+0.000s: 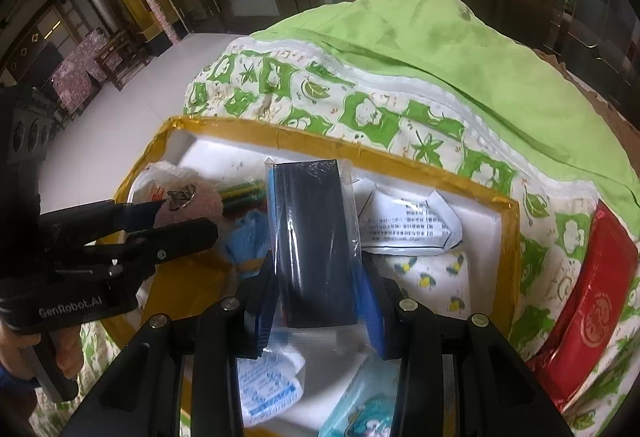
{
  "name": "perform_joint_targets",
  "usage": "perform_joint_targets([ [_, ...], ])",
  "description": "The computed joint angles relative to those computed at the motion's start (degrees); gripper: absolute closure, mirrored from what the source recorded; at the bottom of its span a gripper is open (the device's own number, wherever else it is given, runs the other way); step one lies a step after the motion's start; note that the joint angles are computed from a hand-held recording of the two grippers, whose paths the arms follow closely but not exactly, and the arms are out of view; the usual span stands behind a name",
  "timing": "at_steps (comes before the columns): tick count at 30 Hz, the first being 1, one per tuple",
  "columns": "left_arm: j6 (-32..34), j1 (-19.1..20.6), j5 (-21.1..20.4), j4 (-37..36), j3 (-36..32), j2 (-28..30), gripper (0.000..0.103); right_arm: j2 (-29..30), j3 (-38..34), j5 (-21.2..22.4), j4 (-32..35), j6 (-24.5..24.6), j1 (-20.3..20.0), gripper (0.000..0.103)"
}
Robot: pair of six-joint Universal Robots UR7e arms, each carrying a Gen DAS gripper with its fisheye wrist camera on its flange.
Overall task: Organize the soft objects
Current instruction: 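Lower the pom-pom and clear bag into the tray and open both grippers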
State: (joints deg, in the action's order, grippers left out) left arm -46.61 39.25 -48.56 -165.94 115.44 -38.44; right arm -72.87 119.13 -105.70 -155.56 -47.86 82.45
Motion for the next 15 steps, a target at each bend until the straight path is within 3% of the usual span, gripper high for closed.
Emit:
perform_joint_targets([
  [7,0.55,-0.93,2.12,1.61,0.35,0.45,0.055,0.47,-0.83,2.91,1.42,1.96,-0.35,0.057],
  [11,0.67,-1.43,2.66,0.40,0.95,0.68,0.052,-0.13,0.11,3.97,-0.58,1.90,-0.95,0.032],
  [15,0.91,-2.08,2.66,-2.67,2.77,0.65,0.049,-2.15,0.62,6.29,-0.72,3.60,-1.85,0.030],
])
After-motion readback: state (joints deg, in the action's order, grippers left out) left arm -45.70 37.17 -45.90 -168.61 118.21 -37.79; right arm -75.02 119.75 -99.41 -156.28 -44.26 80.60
